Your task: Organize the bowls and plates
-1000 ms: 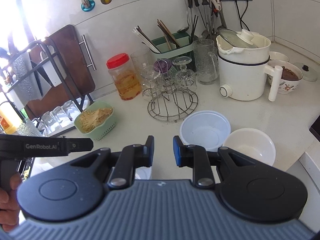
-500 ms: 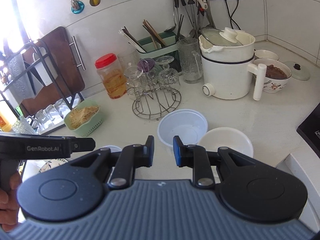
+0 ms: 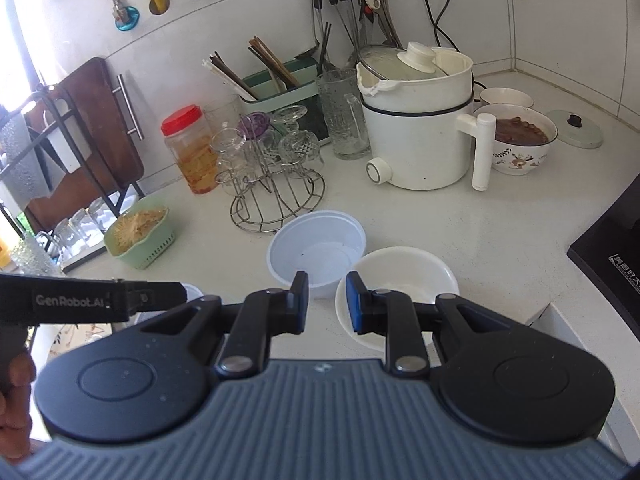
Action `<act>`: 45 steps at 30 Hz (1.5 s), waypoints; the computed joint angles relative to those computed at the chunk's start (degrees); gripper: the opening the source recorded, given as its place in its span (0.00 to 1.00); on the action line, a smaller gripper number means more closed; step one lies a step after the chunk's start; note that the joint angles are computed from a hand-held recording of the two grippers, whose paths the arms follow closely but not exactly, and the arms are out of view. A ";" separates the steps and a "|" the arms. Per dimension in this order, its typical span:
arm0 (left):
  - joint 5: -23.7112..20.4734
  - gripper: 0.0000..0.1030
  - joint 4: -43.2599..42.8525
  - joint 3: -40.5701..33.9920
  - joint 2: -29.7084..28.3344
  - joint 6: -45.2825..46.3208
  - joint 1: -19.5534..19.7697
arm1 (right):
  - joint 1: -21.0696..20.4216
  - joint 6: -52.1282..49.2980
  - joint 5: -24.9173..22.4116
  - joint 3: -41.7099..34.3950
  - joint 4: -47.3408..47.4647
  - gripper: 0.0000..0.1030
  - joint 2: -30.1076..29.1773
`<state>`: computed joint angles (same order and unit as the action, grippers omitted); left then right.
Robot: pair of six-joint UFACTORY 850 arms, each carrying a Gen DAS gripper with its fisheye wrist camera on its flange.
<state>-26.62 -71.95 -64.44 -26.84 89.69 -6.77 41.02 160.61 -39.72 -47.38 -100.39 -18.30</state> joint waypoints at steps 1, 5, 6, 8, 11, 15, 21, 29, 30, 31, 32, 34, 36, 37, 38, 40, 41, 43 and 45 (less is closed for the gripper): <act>0.02 0.45 1.66 -0.58 -0.42 -1.64 -0.22 | -0.27 0.55 0.38 0.09 -0.26 0.24 0.02; -3.21 0.45 9.43 -4.59 -3.05 -11.05 -0.44 | -1.51 2.50 1.81 0.06 -3.09 0.24 -0.26; -2.93 0.45 10.23 -5.02 -3.26 -11.49 -0.69 | -1.83 1.75 2.00 -0.28 -3.00 0.24 -0.50; -2.66 0.45 12.03 -6.10 -3.76 -12.99 -1.15 | -2.67 0.62 2.56 -0.84 -3.05 0.24 -0.88; -2.36 0.46 13.16 -7.57 -4.80 -13.87 -1.54 | -4.27 -0.69 4.00 -1.79 -3.56 0.24 -1.29; -2.59 0.47 15.42 -10.48 -7.41 -16.67 -1.63 | -6.21 -2.46 6.18 -3.25 -4.19 0.24 -2.54; -4.34 0.55 18.87 -16.96 -13.61 -20.14 -1.50 | -8.82 -4.03 10.19 -7.76 -4.19 0.24 -7.34; -6.15 0.58 18.01 -25.26 -20.52 -22.34 -1.72 | -11.18 -6.69 10.80 -11.76 -7.14 0.41 -11.59; -6.37 0.58 18.22 -26.41 -21.33 -22.75 -1.77 | -11.53 -6.71 10.67 -12.12 -7.07 0.41 -12.00; -6.67 0.58 18.35 -27.34 -22.00 -23.07 -1.79 | -11.87 -7.12 10.56 -12.50 -6.58 0.41 -12.41; -7.13 0.58 18.51 -28.38 -22.74 -23.43 -1.80 | -12.24 -7.72 10.63 -12.99 -5.96 0.41 -12.85; -8.81 0.58 19.13 -30.54 -24.44 -24.70 -1.82 | -13.00 -8.55 11.08 -14.03 -5.44 0.40 -13.81; -11.28 0.57 19.34 -32.51 -26.16 -25.87 -1.86 | -13.53 -12.49 11.43 -15.75 -1.79 0.39 -15.15; -11.68 0.56 19.48 -32.94 -26.62 -25.94 -2.06 | -13.71 -14.34 11.40 -16.51 0.11 0.39 -15.78; -11.56 0.55 19.51 -32.96 -26.80 -25.55 -2.33 | -13.89 -16.25 11.45 -17.19 1.88 0.39 -16.32; -11.80 0.50 18.53 -32.93 -27.10 -24.53 -2.55 | -14.21 -19.78 11.49 -18.34 4.90 0.39 -17.27; -12.30 0.47 17.71 -33.10 -27.36 -24.40 -2.51 | -14.40 -21.33 11.85 -18.72 5.87 0.39 -17.64; -12.90 0.43 16.28 -33.14 -27.90 -24.20 -2.49 | -14.78 -22.48 13.19 -19.02 5.87 0.40 -18.05; -12.95 0.41 16.81 -33.64 -28.52 -25.12 -2.76 | -14.96 -22.78 13.86 -19.27 5.69 0.40 -18.49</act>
